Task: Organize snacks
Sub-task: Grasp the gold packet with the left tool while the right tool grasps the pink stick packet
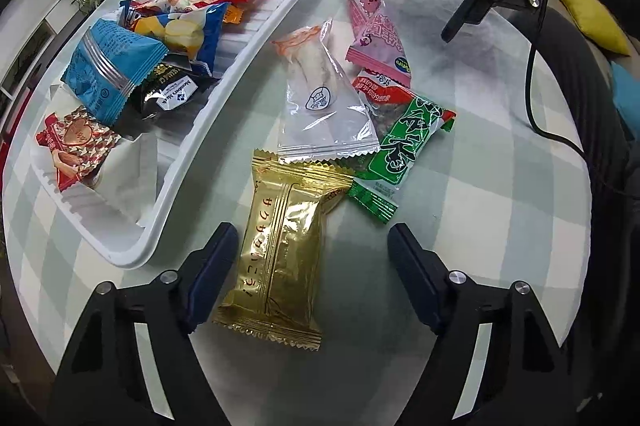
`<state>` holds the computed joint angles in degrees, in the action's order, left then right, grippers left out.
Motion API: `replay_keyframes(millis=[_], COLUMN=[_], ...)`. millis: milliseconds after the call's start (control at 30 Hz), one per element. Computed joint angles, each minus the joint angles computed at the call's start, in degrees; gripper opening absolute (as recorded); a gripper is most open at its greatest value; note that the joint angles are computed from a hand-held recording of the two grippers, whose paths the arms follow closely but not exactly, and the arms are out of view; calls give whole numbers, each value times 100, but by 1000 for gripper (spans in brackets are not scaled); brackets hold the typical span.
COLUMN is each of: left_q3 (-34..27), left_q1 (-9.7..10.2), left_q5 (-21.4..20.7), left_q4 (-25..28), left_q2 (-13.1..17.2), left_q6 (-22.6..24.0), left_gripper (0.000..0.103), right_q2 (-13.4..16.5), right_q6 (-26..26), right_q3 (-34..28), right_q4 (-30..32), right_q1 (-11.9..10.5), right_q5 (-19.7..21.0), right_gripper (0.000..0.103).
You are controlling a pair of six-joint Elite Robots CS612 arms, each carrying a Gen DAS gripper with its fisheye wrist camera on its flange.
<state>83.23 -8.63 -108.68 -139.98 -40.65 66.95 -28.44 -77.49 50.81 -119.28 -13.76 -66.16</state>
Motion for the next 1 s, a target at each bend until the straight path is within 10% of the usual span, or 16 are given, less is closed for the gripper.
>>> replay_keyframes(millis=[367,833,1000], left_q3=[-345,9,168], left_q1=[8,0,34], left_q5=[-39,197,202], left_q4=[235,-42,-248], left_q2=[106,-185,-248], left_q6=[-221,-1223,-1623], left_gripper=[64,30,30], right_q2=[338,468,240], right_q6=[-746,363,594], right_q3=[-541,-883,-419], right_q4=[267,815,499], right_q1=[210,101,44], right_q5=[-1062,-761,-717], right_gripper=[75,62,35])
